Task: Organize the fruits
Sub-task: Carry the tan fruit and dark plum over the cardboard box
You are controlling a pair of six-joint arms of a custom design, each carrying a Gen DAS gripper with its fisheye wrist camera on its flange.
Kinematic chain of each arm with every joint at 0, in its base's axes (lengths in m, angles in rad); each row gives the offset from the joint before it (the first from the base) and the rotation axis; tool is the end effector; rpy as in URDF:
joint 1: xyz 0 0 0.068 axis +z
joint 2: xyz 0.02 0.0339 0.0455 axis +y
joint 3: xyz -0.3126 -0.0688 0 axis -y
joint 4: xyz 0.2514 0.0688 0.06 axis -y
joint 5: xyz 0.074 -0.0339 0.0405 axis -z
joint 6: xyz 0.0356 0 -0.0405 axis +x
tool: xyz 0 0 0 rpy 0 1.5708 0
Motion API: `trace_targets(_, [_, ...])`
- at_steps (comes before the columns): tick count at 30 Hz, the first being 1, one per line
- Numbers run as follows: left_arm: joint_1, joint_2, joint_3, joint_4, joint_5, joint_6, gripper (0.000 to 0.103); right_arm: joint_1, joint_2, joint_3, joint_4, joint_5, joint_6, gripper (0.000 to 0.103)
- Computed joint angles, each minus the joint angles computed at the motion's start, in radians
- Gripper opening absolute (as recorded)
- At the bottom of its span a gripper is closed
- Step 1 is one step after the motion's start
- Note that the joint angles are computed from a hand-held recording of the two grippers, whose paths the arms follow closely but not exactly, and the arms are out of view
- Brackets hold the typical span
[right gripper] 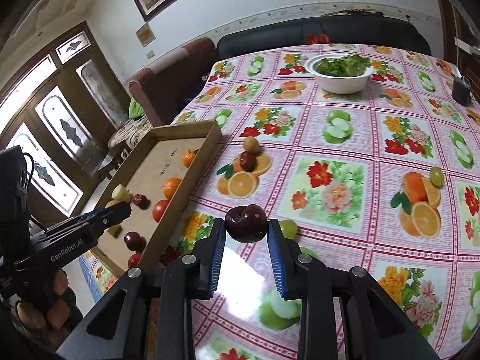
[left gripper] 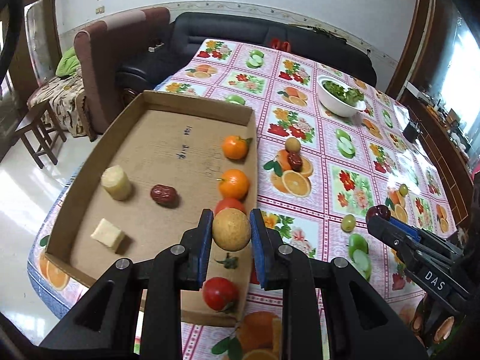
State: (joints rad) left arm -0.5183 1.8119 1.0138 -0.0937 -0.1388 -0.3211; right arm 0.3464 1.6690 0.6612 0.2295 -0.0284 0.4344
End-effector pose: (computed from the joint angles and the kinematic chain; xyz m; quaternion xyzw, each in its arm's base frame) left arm 0.3340 -0.1848 0.1939 0.0696 0.9384 -0.0757 0.3300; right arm 0.2946 0.1074 0.1671 0.0351 0.9218 0.1590 0.3519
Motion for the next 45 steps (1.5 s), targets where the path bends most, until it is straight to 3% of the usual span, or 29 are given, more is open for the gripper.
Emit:
trace_targets(12, [0.045, -0.009, -0.040, 0.032, -0.040, 0.012, 0.022, 0.063, 0.049, 0.067, -0.040, 0.022, -0.001, 0.029])
trace_targets(32, [0.114, 0.032, -0.045, 0.045, -0.028, 0.011, 0.022, 0.123, 0.137, 0.167, -0.087, 0.030, -0.009, 0.029])
trace_targets(41, [0.170, 0.052, -0.034, 0.041, 0.031, 0.006, 0.022, 0.132, 0.189, 0.226, -0.106, 0.018, -0.015, 0.029])
trace_targets(45, [0.211, 0.057, -0.032, 0.039, 0.105, 0.004, 0.022, 0.133, 0.221, 0.275, -0.119, 0.007, -0.023, 0.028])
